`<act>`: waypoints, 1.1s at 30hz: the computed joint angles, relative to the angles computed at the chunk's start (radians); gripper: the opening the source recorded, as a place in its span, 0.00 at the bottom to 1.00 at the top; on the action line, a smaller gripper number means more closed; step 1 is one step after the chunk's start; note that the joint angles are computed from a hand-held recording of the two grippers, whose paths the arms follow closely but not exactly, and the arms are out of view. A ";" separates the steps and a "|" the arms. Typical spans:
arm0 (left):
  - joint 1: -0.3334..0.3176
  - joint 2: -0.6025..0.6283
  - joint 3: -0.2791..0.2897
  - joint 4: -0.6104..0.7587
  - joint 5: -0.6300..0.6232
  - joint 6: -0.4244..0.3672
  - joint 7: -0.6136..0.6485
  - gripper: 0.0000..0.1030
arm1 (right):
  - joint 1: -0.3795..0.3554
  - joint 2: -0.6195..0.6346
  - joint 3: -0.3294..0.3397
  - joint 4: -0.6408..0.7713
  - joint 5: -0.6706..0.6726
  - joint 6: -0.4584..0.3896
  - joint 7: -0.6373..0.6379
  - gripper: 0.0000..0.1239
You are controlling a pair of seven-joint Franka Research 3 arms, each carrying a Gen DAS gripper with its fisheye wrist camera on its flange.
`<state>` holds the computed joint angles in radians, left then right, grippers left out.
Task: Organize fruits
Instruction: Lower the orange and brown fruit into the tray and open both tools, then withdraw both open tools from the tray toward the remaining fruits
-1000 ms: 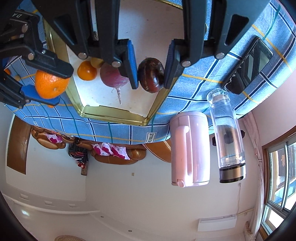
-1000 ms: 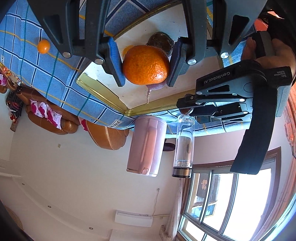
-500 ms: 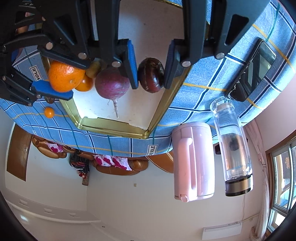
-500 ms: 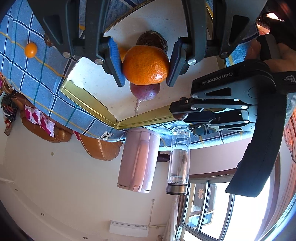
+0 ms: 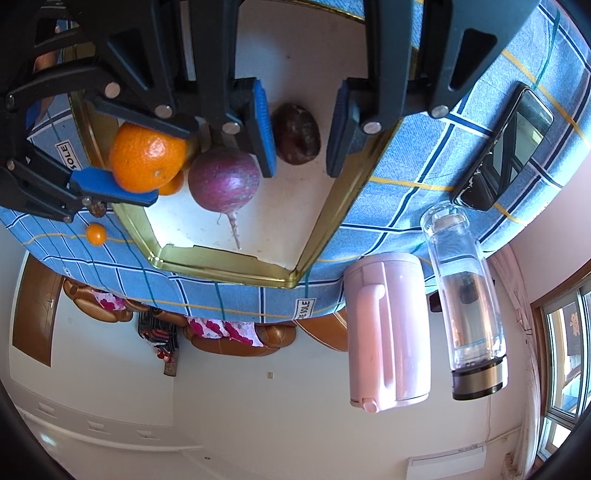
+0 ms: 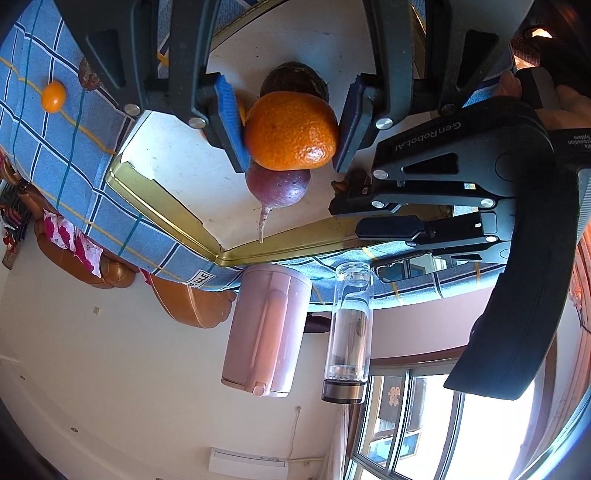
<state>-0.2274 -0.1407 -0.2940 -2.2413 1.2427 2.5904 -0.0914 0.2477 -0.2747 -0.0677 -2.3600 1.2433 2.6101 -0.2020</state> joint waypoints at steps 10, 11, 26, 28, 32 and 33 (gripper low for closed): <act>0.004 -0.086 -0.038 -0.033 0.093 -0.037 -0.139 0.73 | -0.001 -0.044 -0.020 -0.034 0.092 0.026 -0.071 0.59; 0.003 -0.088 -0.043 -0.029 0.105 -0.037 -0.152 0.74 | -0.007 -0.048 -0.027 -0.035 0.097 0.021 -0.069 0.59; -0.117 0.085 -0.061 0.159 0.160 -0.047 -0.052 0.85 | -0.195 -0.070 -0.154 -0.026 0.108 0.000 0.020 0.60; -0.137 0.117 -0.055 0.190 0.150 -0.046 -0.024 0.85 | -0.223 -0.063 -0.166 -0.017 0.107 0.006 0.028 0.60; -0.174 0.168 -0.039 0.239 0.136 -0.035 0.020 0.86 | -0.276 -0.036 -0.178 0.006 0.082 0.041 0.063 0.60; -0.183 0.179 -0.035 0.250 0.133 -0.035 0.031 0.86 | -0.289 -0.025 -0.179 0.014 0.070 0.059 0.079 0.60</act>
<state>-0.4101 0.0379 -0.3293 -1.9913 1.3757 2.5553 -0.0607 -0.0414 -0.3001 -0.2467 -2.3461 1.3131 2.6690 -0.1227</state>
